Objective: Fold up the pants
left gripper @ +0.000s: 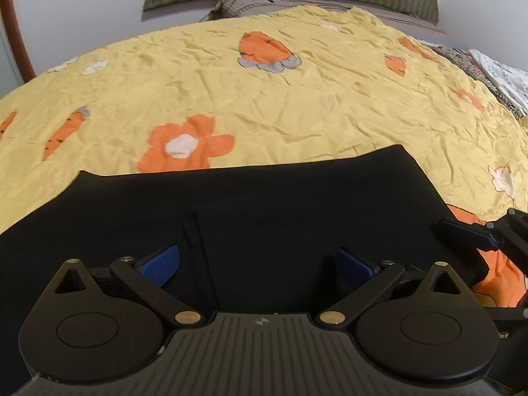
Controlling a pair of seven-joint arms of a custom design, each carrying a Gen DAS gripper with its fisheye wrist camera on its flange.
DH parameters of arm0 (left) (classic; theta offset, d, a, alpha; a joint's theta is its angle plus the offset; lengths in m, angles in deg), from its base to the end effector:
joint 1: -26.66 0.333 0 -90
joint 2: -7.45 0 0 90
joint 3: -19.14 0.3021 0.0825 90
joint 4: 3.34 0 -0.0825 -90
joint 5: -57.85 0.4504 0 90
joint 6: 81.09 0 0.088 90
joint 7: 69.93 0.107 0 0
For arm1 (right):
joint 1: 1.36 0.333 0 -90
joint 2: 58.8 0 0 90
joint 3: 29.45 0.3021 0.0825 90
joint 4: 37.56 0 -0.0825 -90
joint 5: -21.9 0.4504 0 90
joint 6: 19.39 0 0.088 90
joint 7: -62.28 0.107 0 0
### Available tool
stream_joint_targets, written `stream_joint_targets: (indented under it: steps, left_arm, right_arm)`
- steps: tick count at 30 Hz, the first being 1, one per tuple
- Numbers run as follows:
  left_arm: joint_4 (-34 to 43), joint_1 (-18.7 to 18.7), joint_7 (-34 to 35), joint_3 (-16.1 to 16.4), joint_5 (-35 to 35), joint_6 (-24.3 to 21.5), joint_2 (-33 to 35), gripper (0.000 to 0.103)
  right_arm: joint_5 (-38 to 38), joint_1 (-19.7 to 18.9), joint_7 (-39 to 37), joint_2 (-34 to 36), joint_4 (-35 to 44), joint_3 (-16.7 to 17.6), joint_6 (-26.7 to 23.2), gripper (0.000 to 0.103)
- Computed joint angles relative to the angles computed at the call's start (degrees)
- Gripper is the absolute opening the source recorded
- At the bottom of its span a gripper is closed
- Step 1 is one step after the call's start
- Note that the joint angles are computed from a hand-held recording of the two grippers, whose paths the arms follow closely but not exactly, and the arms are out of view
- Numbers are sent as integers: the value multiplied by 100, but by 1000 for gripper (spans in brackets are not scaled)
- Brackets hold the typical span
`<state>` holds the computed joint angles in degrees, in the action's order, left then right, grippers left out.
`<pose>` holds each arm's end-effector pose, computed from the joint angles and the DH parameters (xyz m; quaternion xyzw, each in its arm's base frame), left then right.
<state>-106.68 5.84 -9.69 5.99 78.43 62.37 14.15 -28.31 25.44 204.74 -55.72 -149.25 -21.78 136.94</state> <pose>0.5826 -0.3886 0.5074 -0.5676 0.7610 -0.2484 0.1925 0.5393 0.4039 0.4830 -0.7422 0.5084 -0.3027 0.3145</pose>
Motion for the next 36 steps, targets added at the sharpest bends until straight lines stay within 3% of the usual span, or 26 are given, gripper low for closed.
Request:
stream_joint_targets:
  steps: [8,12,13,15,17,19,22,23,25,27,32,36]
  left_arm:
    - [-618,133,-981,-54,850,107,-715,102]
    - [-1178,405,-1876,-248,1791,-119,-1426,102]
    - [-1382,512,-2084,-325,2051,-247,-1708,102]
    - [-1953,805,-2672,-512,2595,-410,-2445,102]
    - [-2584,1058,-3034,-586,2728,-573,-3299,102]
    - [-3094,1220,-3025,-515,2495,-934,-4096,103]
    - [-3434,1583,-2799,-500,2187,-1863,-4832,102]
    - [-3501,1743,-2760,-533,2150,-2126,-4987,100]
    - [-3662,1982,-2640,-502,2050,-2310,-5243,100]
    - [-3818,2071,-2582,-320,1702,-2182,-5423,99]
    - [-4133,2004,-2421,197,584,-1218,-5452,99]
    - [-4133,2205,-2253,40,183,-979,-5289,99]
  right_arm:
    - [-756,28,722,-332,-66,142,-54,50]
    - [-921,69,685,-352,55,241,143,51]
    - [-1014,98,680,-341,116,271,193,53]
    - [-1215,172,627,-233,308,321,378,67]
    - [-1400,280,442,-47,559,346,683,75]
    - [-1012,409,-323,302,917,389,1062,76]
    - [4,532,-2051,1078,1648,638,1437,76]
    - [86,608,-2506,1384,1968,707,1451,76]
    - [-424,1109,-2746,2010,2732,433,1333,76]
    - [-587,1469,-3220,2633,3486,303,1161,76]
    - [-144,1846,-4786,3713,4731,408,827,76]
    - [-390,2455,-4929,4334,5567,-304,666,75]
